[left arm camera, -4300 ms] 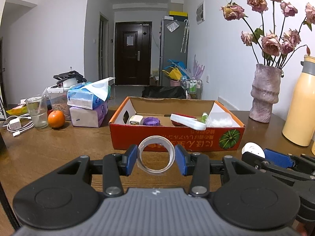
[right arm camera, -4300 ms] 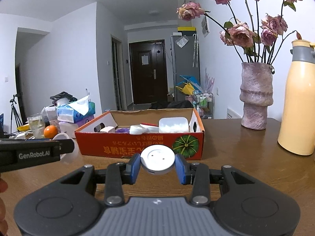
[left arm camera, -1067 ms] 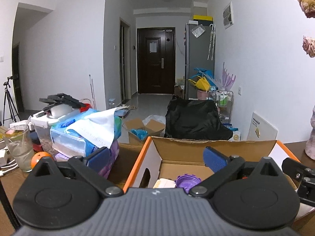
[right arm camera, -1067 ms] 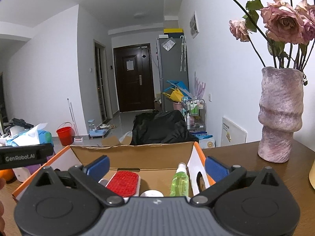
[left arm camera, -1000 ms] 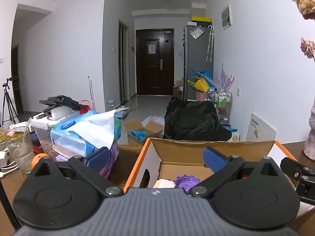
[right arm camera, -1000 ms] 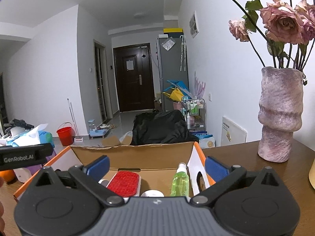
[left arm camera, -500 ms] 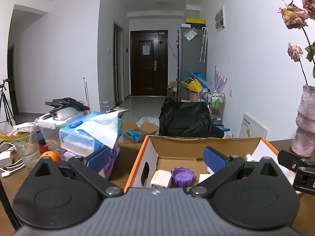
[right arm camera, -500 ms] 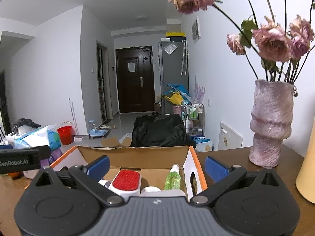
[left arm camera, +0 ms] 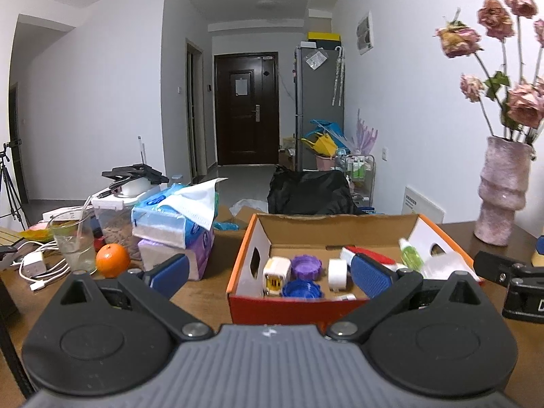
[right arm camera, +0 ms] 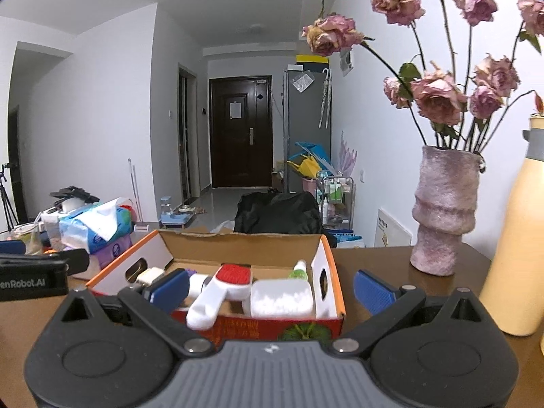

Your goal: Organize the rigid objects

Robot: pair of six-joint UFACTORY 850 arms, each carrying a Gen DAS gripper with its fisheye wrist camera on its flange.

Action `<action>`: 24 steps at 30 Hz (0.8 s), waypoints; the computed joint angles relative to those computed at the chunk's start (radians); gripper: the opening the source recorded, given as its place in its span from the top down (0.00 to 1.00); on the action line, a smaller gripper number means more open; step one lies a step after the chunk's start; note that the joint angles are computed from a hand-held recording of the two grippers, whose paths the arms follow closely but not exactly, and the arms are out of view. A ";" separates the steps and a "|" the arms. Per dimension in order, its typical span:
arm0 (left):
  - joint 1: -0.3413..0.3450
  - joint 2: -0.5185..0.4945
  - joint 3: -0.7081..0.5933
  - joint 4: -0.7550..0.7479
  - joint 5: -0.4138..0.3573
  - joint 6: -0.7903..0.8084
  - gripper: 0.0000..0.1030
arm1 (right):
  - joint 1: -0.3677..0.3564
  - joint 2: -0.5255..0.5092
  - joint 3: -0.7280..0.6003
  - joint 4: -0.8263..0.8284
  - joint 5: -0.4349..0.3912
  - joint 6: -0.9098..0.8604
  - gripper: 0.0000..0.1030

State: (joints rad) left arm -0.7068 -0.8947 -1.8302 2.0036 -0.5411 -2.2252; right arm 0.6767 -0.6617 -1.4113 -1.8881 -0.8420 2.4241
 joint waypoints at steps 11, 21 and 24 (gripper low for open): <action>-0.057 0.220 0.344 0.134 -0.062 -0.183 0.00 | 0.111 0.123 0.164 0.112 -0.061 0.007 0.00; -0.116 0.373 0.580 0.121 -0.110 -0.236 0.00 | 0.237 0.202 0.275 0.226 -0.129 -0.009 0.00; -0.132 0.411 0.634 0.126 -0.124 -0.258 0.00 | 0.273 0.219 0.301 0.246 -0.151 -0.004 0.00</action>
State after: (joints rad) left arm -0.8385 -0.4836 -1.1966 2.1293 -0.6651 -2.4834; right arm 0.9502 -0.4422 -1.1104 -1.6422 -0.9935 2.4197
